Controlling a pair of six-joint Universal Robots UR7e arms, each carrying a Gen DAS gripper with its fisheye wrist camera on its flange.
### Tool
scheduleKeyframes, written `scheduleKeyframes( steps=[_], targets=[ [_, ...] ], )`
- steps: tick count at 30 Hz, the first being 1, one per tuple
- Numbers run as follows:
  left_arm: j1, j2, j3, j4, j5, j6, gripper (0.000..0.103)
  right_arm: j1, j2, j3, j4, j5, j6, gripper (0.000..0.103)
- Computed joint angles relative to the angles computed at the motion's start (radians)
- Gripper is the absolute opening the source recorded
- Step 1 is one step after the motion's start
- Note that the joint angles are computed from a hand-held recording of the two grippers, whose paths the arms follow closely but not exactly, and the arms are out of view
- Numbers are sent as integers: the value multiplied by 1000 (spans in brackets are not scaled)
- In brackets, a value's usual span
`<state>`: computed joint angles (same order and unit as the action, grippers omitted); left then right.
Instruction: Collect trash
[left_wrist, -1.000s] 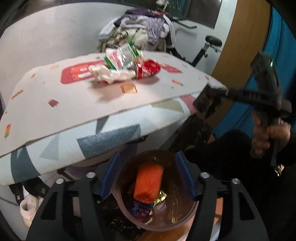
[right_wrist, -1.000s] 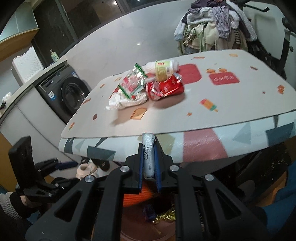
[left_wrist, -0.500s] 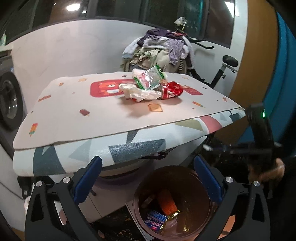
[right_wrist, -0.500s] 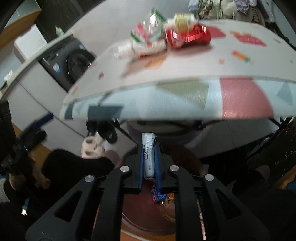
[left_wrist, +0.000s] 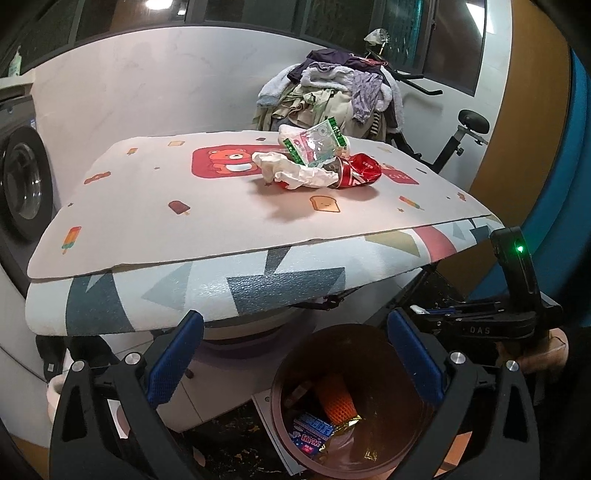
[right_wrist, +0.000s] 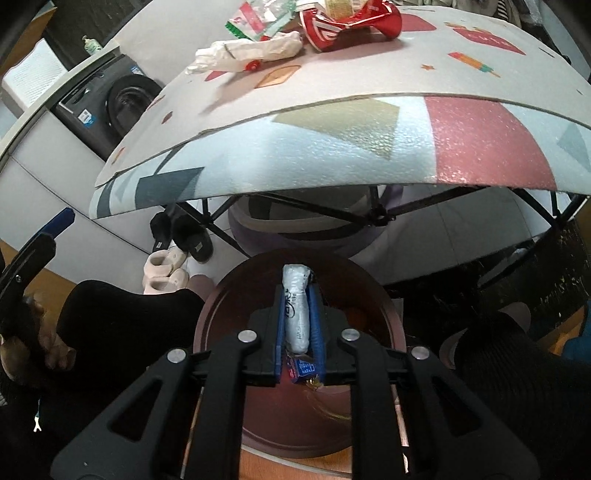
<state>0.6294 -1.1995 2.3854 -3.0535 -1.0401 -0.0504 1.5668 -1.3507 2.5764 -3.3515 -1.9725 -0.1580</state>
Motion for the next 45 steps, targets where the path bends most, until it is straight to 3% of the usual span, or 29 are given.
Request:
scheduleKeyframes(
  steps=[3,8,11,15,20,25,29,37,41,45],
  targets=[
    [-2,-2,2,-1,4,-3,97,5,4,-1,-10,-16,4,29],
    [-2,-3,2,2,8,-7,97,39,25,-7,-53,-99,20,82],
    [0,-3,2,1,8,-9,97,60,38,-11,-82,-147,26,93],
    [5,-5,0,1,15,-22,97,89,56,-19,-113,-188,9,97],
    [2,-4,-5,6,31,-33,97,112,46,-14,-167,-169,-42,97],
    [2,3,-24,15,50,-44,97,184,72,-55,-207,-311,-77,97],
    [7,4,-39,-2,56,-31,97,177,18,-59,-198,-244,-135,97],
    [20,14,-126,-6,103,1,97,200,-10,-112,-202,-249,-238,97],
    [16,36,-172,-42,133,86,97,202,-38,-152,-112,-260,-232,97],
    [22,47,-221,-46,113,128,97,198,-65,-180,-46,-261,-208,97]
  ],
)
